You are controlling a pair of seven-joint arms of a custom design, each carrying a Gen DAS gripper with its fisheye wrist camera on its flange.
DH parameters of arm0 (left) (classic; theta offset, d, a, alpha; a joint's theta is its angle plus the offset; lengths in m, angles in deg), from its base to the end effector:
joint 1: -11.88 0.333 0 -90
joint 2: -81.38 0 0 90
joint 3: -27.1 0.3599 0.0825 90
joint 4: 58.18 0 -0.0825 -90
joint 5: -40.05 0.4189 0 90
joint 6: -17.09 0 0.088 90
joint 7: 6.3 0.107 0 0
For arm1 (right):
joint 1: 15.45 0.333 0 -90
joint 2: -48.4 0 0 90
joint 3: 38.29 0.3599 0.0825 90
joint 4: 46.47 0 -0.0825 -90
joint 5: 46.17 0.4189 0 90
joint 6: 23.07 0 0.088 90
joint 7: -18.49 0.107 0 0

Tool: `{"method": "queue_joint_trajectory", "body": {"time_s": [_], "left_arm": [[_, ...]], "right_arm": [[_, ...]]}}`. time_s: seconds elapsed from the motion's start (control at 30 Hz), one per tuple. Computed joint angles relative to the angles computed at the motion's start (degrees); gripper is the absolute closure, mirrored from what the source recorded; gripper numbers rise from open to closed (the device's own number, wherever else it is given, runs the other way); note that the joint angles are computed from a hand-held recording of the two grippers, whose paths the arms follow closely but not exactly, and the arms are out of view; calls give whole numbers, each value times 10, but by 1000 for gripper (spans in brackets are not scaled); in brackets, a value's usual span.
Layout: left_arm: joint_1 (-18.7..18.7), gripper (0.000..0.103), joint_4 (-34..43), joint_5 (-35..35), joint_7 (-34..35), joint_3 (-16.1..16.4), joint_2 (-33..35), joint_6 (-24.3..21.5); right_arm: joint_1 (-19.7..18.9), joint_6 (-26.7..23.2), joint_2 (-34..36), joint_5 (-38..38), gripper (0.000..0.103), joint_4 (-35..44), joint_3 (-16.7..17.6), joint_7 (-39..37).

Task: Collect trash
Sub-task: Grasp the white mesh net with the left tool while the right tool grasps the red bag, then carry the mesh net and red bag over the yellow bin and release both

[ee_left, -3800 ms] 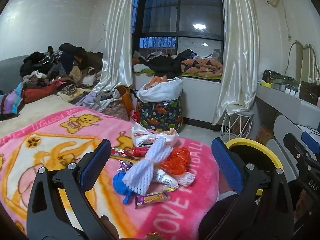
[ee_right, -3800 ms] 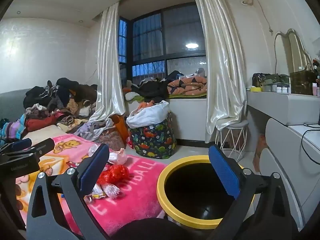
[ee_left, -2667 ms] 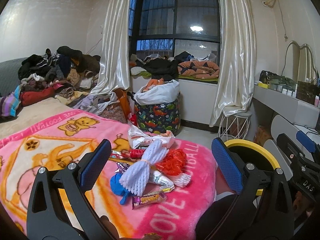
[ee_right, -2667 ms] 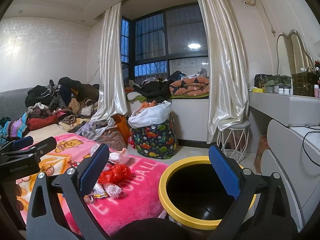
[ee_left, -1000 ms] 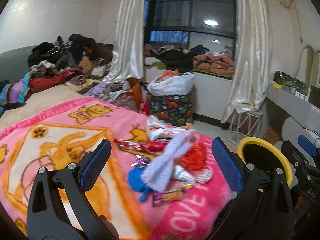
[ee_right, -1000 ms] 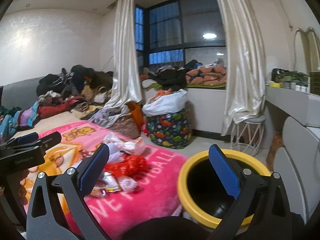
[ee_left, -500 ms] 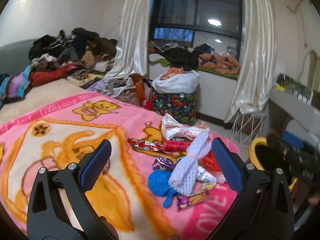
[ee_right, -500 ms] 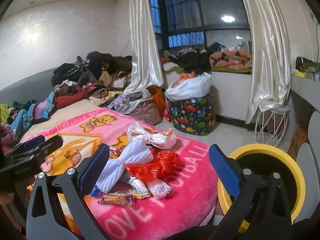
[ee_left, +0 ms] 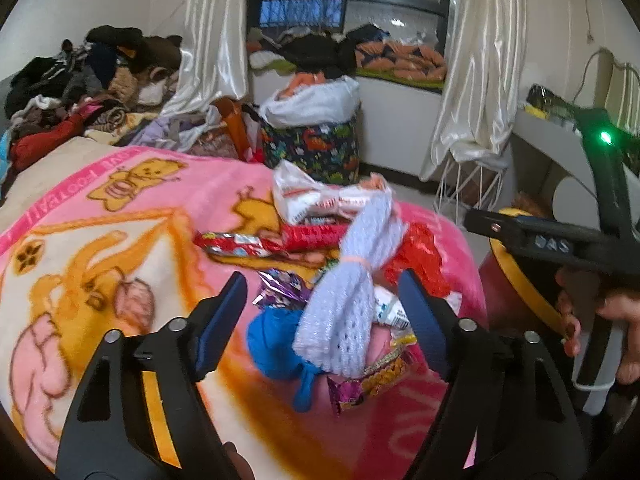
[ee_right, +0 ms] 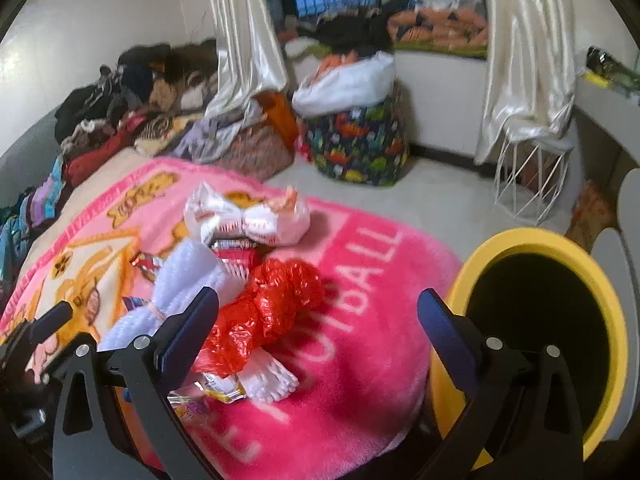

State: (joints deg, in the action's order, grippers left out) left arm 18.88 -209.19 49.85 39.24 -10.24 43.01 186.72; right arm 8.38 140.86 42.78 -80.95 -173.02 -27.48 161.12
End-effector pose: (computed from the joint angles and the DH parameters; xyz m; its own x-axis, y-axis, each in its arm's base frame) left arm 0.3491 -0.2562 0.5312 -0.0263 -0.9958 0.0872 -0.5756 -0.0562 -0.8158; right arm 0.4587 0.3587 0.5264 0.2571 -0.9601 -0.1102 -0.6884 -0.1019 -0.7181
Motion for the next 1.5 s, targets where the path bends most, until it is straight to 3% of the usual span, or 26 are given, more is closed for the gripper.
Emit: {"method": "queue_joint_trajectory", "body": {"time_s": [0.2,0.27,0.33,0.37,0.5,0.63,0.97,1.2,1.5], "left_arm": [[-16,46,11,5,12,16,37,-22],[-28,51,10,3,16,30,47,-23],[-40,60,11,0,19,42,55,-25],[-45,62,12,-1,20,47,60,-26],[-66,83,8,-9,27,65,73,-22],[-76,92,3,-15,29,71,74,-7],[-49,93,3,-39,25,47,37,38],[-38,93,18,-50,33,30,30,42],[-32,93,42,-52,39,9,42,44]], "right_arm": [[25,-4,57,199,7,35,-16,-171],[27,-18,70,245,14,47,-12,-212],[27,-39,87,310,26,65,-6,-275],[25,-50,95,347,37,72,-1,-311],[17,-48,101,464,66,73,14,-419],[23,-16,82,492,74,50,12,-449],[59,67,5,554,75,-25,-24,-489],[75,98,-46,508,75,-70,-52,-452],[66,108,-96,412,75,-103,-70,-374]]}}
